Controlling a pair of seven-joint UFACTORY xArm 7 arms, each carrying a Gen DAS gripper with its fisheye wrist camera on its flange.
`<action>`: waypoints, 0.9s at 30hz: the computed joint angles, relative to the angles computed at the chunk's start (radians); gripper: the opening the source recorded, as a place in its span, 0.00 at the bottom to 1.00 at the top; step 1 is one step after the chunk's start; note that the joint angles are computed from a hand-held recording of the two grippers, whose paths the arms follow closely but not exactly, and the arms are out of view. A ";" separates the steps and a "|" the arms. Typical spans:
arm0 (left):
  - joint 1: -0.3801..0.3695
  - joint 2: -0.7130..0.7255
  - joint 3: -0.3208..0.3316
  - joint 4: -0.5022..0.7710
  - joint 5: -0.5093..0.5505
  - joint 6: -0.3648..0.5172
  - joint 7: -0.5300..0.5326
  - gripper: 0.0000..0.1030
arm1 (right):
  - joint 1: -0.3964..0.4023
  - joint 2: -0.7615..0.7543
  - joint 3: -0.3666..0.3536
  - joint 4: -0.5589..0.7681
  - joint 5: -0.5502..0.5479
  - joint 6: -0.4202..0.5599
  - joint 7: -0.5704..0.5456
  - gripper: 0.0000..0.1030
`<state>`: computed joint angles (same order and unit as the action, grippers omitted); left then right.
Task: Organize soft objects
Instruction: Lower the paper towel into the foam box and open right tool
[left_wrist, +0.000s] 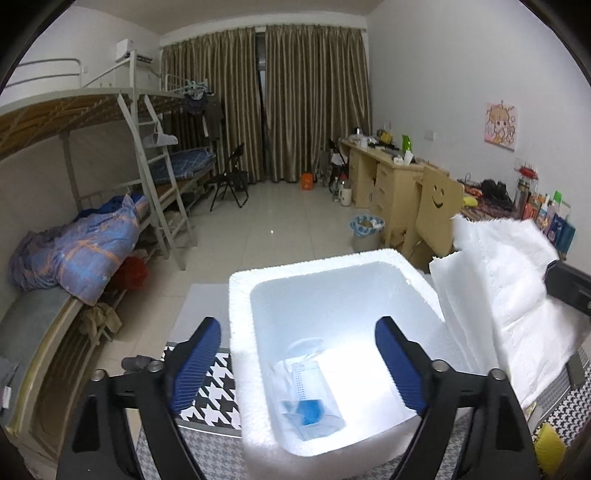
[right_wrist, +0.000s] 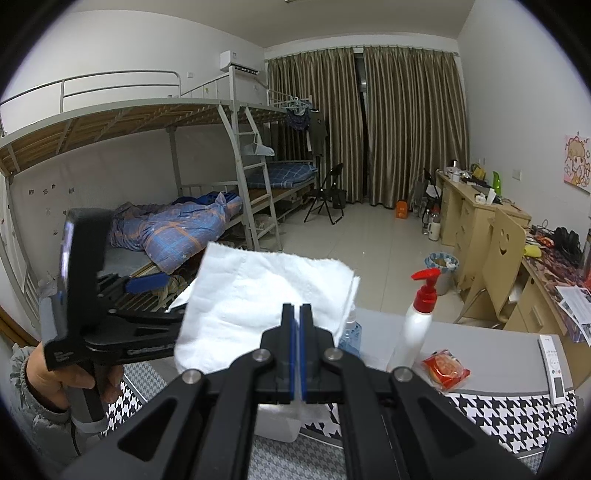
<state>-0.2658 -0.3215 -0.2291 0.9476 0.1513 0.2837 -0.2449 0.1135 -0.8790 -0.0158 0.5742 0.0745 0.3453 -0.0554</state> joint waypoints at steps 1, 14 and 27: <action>-0.004 -0.005 0.005 -0.003 -0.005 -0.005 0.006 0.87 | 0.000 0.002 0.001 0.001 0.000 0.000 0.002 0.04; 0.051 -0.077 -0.009 -0.071 0.006 -0.071 -0.041 0.92 | 0.012 0.047 0.012 0.027 -0.003 -0.009 0.010 0.04; 0.055 -0.140 0.037 -0.151 -0.037 -0.129 -0.018 0.92 | 0.020 0.121 0.045 0.065 -0.016 -0.021 0.042 0.04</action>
<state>-0.2112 -0.4618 -0.1918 0.7962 0.1147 0.1551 -0.2627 0.1339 -0.7579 0.0290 0.6390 0.0585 0.3244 -0.0131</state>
